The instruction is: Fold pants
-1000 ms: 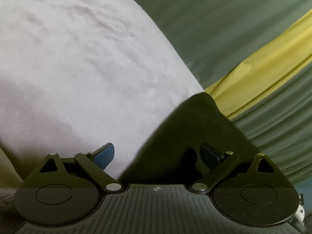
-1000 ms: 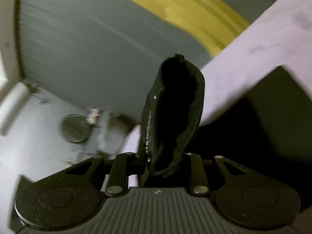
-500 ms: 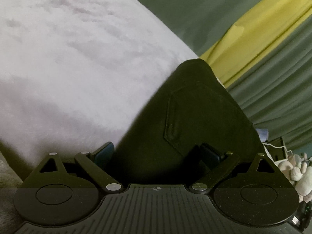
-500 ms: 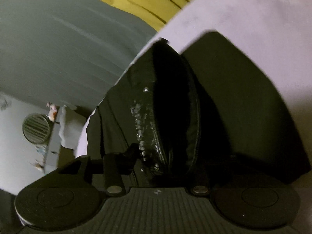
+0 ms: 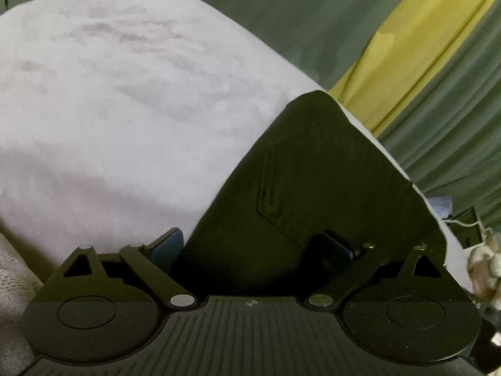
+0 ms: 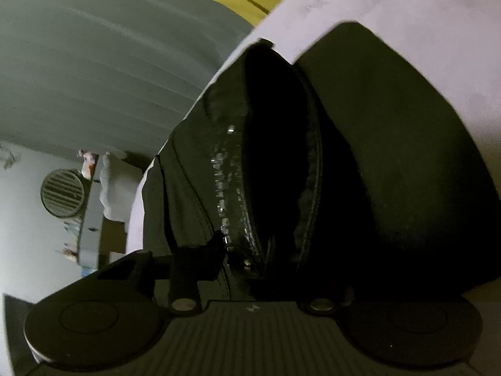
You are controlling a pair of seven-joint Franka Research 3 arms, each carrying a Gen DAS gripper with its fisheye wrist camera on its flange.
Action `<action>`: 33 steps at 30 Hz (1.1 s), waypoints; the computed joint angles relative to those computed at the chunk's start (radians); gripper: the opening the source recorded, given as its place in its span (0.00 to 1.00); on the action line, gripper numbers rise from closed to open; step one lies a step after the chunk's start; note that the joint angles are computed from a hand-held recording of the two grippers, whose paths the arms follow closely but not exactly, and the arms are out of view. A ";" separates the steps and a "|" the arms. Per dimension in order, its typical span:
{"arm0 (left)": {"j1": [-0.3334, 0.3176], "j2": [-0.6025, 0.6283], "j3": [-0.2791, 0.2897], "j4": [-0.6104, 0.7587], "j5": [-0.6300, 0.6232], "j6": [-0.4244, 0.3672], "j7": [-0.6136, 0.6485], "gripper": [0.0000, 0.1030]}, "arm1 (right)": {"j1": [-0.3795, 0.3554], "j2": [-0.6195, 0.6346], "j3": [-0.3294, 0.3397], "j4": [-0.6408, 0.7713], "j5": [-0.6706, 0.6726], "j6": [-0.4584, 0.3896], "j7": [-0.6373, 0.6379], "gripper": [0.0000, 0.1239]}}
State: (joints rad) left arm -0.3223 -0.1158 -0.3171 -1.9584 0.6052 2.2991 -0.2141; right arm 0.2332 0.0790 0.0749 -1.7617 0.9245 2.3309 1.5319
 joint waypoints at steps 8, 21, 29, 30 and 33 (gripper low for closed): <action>0.001 0.002 0.001 0.002 0.015 -0.005 -0.013 0.95 | 0.034 -0.062 0.007 -0.038 -0.080 0.125 -0.021 0.21; 0.008 -0.012 -0.008 -0.009 0.084 -0.018 -0.140 0.95 | 0.068 -0.068 0.013 0.039 -0.138 0.247 -0.081 0.18; 0.010 -0.004 -0.002 -0.005 0.080 -0.016 -0.143 0.95 | 0.077 -0.073 0.015 0.063 -0.217 0.301 -0.138 0.18; 0.010 -0.008 -0.003 -0.009 0.080 -0.016 -0.147 0.95 | 0.078 -0.076 0.014 0.061 -0.222 0.305 -0.137 0.18; 0.011 -0.009 -0.004 -0.012 0.084 -0.014 -0.156 0.95 | 0.077 -0.084 0.012 0.052 -0.229 0.314 -0.131 0.18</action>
